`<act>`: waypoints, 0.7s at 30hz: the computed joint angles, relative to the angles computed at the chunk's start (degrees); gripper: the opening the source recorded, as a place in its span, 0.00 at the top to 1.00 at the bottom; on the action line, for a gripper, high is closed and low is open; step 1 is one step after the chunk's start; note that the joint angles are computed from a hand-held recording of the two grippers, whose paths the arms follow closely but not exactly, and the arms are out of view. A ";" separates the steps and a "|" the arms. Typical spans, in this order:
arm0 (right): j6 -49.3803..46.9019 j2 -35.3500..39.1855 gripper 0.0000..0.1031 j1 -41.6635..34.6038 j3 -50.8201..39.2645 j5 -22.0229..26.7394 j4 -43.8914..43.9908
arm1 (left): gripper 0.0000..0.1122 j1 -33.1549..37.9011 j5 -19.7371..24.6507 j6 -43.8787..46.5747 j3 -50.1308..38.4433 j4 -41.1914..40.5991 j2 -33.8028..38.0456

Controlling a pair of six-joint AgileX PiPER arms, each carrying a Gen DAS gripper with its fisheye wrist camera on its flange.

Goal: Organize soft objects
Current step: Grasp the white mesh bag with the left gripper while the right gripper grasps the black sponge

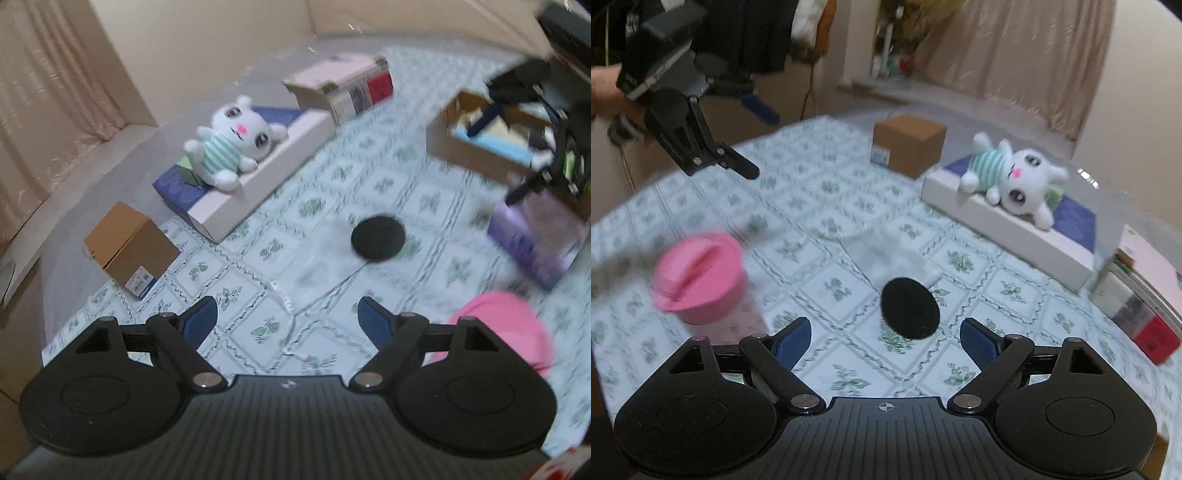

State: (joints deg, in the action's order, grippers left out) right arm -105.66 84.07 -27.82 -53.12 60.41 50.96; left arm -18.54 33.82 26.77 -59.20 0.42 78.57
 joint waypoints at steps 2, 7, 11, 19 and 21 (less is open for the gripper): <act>2.05 3.85 0.15 4.25 -2.64 -3.52 -1.95 | 0.28 0.81 -1.14 4.61 -1.09 -1.59 3.92; 5.47 13.69 0.14 12.41 -9.41 -8.75 -7.37 | 0.25 0.76 -3.16 13.61 -4.07 -4.38 13.10; 6.48 20.54 0.14 16.82 -14.12 -11.81 -11.17 | 0.24 1.02 -3.21 20.72 -7.74 -8.43 20.60; 8.53 30.48 0.14 21.42 -21.05 -15.84 -14.63 | 0.23 0.59 -2.18 25.94 -18.49 -9.25 34.03; 8.29 32.34 0.14 21.98 -22.59 -15.74 -15.29 | 0.23 0.26 -1.22 26.89 -21.52 -8.94 36.57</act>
